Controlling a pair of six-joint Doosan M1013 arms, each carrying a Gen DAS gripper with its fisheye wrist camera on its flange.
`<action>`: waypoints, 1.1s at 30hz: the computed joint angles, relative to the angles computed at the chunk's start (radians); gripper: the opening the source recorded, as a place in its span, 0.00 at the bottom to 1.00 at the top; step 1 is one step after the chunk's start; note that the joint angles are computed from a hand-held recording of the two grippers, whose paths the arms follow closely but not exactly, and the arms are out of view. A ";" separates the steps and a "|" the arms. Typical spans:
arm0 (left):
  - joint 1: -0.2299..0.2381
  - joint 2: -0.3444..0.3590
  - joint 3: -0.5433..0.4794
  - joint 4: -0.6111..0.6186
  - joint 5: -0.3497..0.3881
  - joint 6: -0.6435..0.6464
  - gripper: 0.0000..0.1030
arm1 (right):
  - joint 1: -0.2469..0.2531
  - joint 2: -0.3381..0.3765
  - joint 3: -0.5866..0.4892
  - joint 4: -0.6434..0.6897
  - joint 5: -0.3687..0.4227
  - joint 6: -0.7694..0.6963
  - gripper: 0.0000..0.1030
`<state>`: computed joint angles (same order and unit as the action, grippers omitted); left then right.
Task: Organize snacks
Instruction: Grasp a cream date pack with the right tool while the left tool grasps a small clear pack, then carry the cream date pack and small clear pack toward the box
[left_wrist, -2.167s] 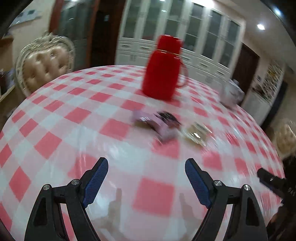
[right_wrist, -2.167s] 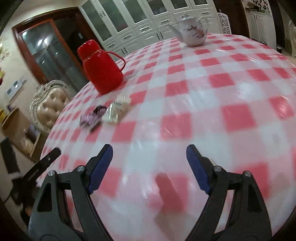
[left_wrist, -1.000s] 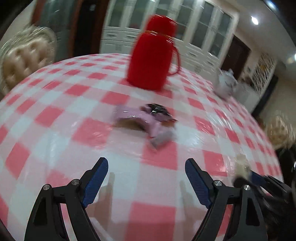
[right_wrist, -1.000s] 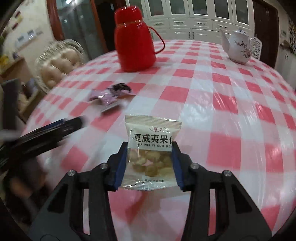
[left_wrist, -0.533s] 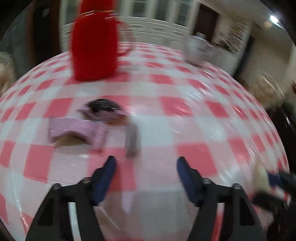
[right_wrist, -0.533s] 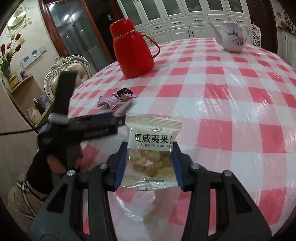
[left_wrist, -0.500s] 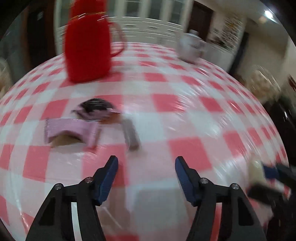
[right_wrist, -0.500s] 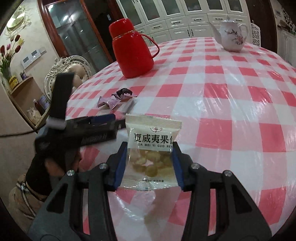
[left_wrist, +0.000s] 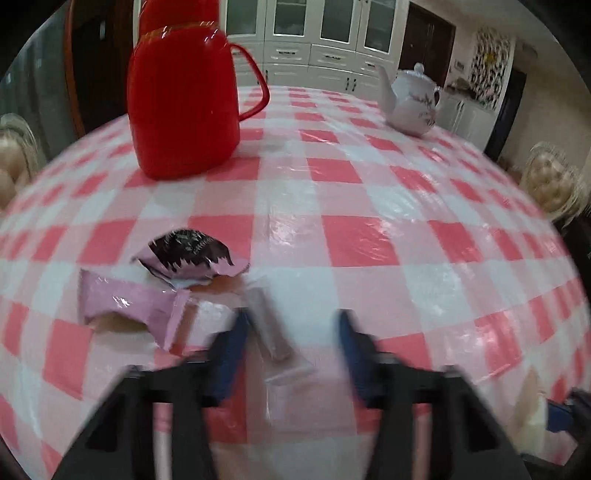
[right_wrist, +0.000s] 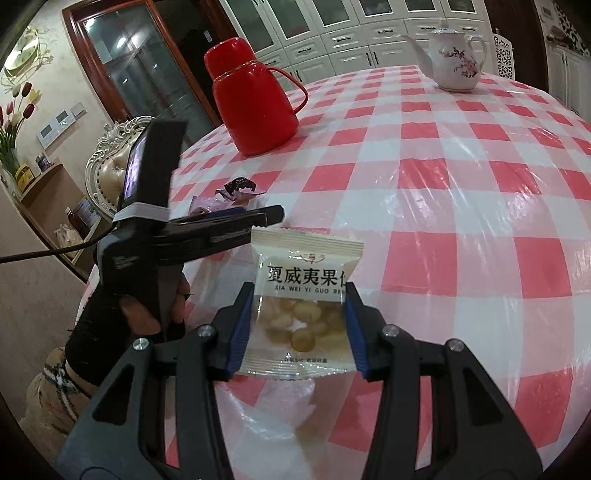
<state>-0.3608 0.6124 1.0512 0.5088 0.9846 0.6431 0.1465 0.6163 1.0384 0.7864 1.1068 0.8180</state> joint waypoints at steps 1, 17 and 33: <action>-0.003 -0.007 0.011 0.009 -0.009 0.005 0.13 | 0.000 0.001 -0.002 -0.002 0.006 0.002 0.49; -0.094 -0.139 0.184 0.098 -0.070 -0.119 0.13 | 0.005 -0.032 0.043 0.011 -0.050 -0.078 0.49; -0.201 -0.266 0.379 0.263 -0.101 -0.437 0.13 | -0.010 -0.134 0.209 0.021 -0.105 -0.146 0.49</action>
